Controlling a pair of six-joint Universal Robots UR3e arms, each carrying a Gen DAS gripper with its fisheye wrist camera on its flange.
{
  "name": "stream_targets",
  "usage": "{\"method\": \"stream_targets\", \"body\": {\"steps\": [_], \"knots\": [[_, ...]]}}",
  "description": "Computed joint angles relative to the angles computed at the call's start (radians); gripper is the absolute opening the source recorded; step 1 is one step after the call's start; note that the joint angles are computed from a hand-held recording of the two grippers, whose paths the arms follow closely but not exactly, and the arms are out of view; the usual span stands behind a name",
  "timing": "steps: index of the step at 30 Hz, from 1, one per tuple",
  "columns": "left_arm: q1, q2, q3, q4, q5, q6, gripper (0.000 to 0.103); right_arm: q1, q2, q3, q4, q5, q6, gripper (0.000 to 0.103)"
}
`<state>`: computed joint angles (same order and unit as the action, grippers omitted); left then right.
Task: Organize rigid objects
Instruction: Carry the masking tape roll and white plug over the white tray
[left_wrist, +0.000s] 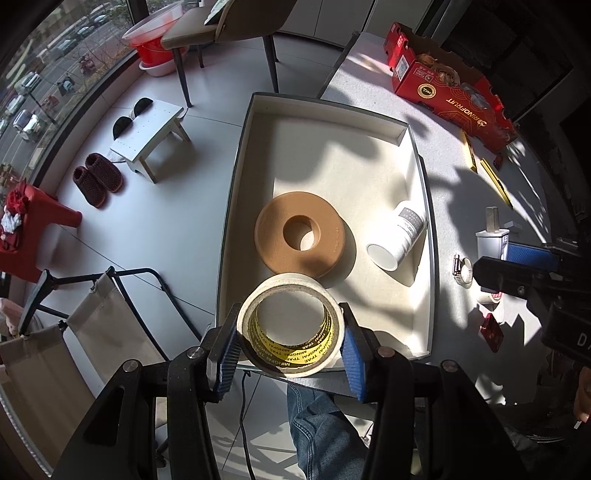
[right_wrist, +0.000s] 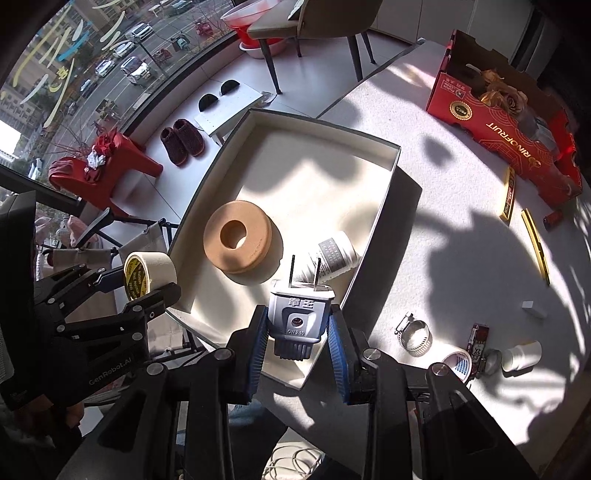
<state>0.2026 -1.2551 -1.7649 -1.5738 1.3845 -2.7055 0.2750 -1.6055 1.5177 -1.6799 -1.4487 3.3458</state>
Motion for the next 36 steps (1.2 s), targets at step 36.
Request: {"method": "stream_targets", "body": {"steps": [36], "knots": [[-0.102,-0.118,-0.186,0.155,0.092,-0.013,0.052,0.034,0.177,0.176,-0.106,0.162,-0.018,0.033]]}}
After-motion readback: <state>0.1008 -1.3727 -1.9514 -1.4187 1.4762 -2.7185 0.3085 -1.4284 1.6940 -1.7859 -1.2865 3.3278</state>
